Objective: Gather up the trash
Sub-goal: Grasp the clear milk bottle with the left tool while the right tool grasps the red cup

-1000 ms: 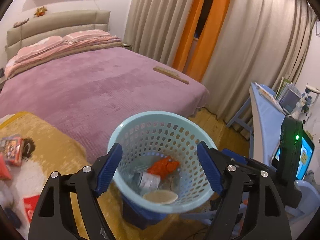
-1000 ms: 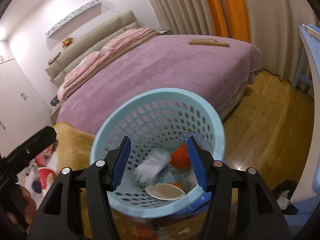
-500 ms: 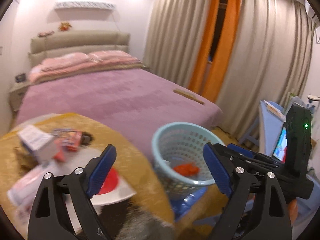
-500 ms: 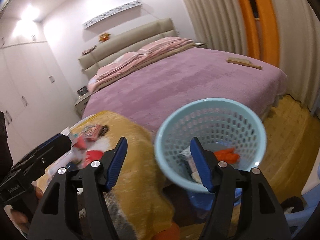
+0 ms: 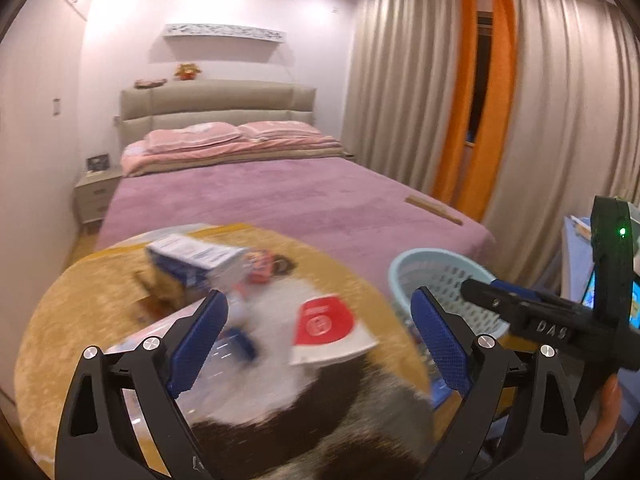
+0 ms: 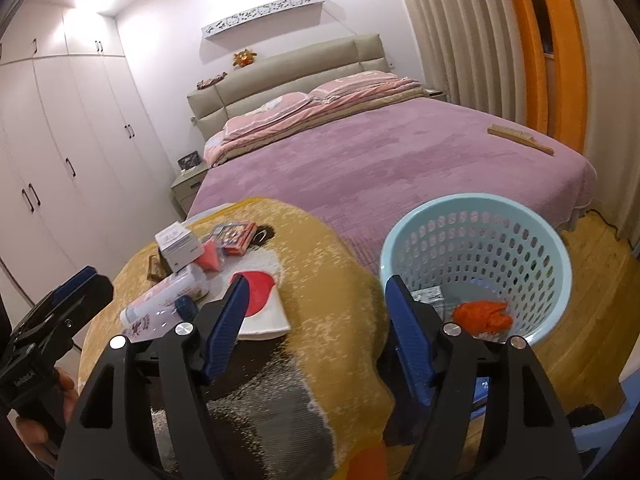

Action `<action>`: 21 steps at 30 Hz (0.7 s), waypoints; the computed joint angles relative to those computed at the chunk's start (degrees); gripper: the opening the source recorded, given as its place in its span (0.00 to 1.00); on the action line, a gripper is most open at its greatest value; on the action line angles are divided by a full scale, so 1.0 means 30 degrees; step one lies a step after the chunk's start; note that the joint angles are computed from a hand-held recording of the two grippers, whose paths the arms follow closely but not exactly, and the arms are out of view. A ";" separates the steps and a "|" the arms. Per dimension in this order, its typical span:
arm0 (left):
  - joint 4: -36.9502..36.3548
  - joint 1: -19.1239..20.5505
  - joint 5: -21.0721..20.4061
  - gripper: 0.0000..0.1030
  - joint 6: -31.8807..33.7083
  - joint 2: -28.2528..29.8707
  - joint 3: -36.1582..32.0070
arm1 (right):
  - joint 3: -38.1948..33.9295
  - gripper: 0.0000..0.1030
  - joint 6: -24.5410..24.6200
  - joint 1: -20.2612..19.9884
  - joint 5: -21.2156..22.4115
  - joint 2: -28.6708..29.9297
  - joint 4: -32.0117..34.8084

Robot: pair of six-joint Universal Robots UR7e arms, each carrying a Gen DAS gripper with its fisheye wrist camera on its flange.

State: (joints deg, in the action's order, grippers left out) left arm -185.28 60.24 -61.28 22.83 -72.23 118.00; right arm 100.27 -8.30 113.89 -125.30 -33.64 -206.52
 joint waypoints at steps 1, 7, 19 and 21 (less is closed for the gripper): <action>0.0008 0.0175 0.0080 0.88 0.0077 -0.0268 0.0128 | -0.0205 0.65 0.0003 0.0047 0.0005 0.0210 0.0243; 0.0591 0.1816 0.0672 0.88 -0.0136 -0.1455 -0.0053 | -0.1550 0.67 -0.0238 0.0179 -0.0137 0.1457 0.1080; 0.6047 0.4837 -0.0774 0.88 0.0003 -0.0693 -0.3392 | -0.5616 0.71 0.0353 -0.0603 -0.0556 0.3864 0.5055; 0.6644 0.4991 -0.1158 0.87 0.0057 -0.0584 -0.3535 | -0.6063 0.71 0.0655 -0.0788 -0.0552 0.4043 0.5747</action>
State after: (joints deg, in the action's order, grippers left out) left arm -165.35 75.22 -64.75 23.00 -73.98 107.40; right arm 82.09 -6.34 111.53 -126.95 -21.51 -189.28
